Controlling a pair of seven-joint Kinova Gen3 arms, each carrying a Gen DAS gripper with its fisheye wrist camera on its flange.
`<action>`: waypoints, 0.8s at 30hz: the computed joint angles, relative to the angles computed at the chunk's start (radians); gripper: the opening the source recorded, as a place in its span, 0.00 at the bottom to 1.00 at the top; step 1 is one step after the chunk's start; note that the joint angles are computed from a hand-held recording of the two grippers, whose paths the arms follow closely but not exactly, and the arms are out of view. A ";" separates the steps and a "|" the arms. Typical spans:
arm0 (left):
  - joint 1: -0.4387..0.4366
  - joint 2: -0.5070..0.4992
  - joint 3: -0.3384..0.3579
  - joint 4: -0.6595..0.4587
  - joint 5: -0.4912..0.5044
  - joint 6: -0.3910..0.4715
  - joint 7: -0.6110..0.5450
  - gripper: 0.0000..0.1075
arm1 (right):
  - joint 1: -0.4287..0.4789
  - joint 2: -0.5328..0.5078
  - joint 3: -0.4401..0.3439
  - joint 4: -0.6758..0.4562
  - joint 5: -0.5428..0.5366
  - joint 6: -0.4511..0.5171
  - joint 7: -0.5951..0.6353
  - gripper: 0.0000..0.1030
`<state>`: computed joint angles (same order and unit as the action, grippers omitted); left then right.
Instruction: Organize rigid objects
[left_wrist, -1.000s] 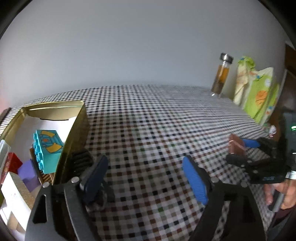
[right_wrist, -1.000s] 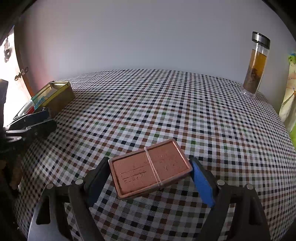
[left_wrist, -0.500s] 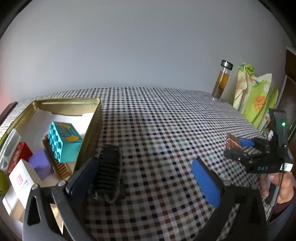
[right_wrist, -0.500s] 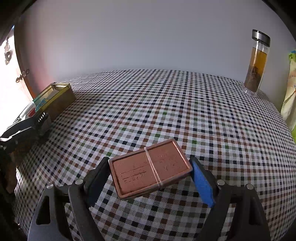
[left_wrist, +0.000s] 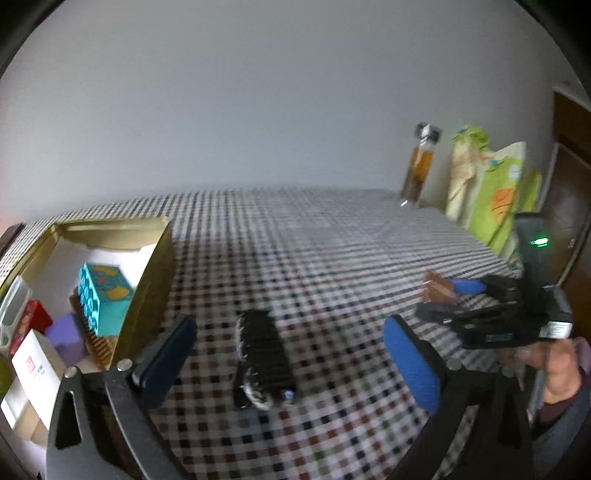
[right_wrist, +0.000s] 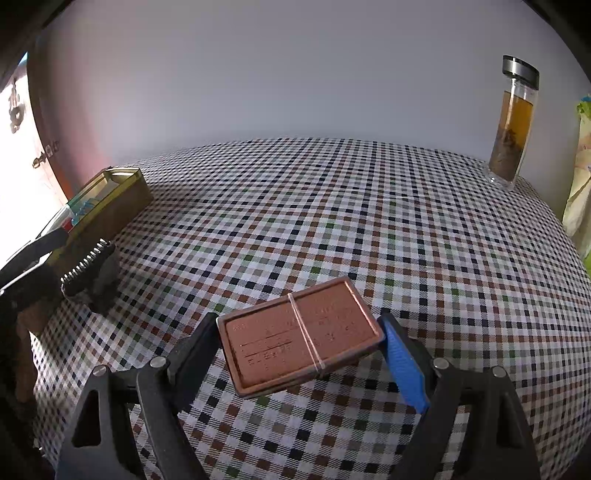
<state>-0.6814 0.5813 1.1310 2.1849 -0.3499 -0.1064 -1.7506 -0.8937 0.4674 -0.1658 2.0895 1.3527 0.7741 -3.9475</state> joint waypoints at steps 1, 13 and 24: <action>0.045 -0.021 -0.046 -0.009 0.033 0.002 -0.008 0.95 | 0.000 0.000 0.000 -0.001 -0.002 0.002 0.002 0.84; 0.320 -0.086 -0.294 -0.138 0.173 0.212 -0.013 0.29 | -0.021 0.009 0.007 -0.030 -0.042 0.024 0.068 0.84; 0.364 -0.205 -0.378 0.028 0.211 -0.098 -0.056 0.26 | -0.130 0.030 -0.007 -0.027 -0.003 0.238 -0.024 0.84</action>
<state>-0.3177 0.3766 0.7534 2.2125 -0.1385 -0.2040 -1.8066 -1.0238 0.4976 -0.1726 2.0628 1.3493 1.0125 -3.9717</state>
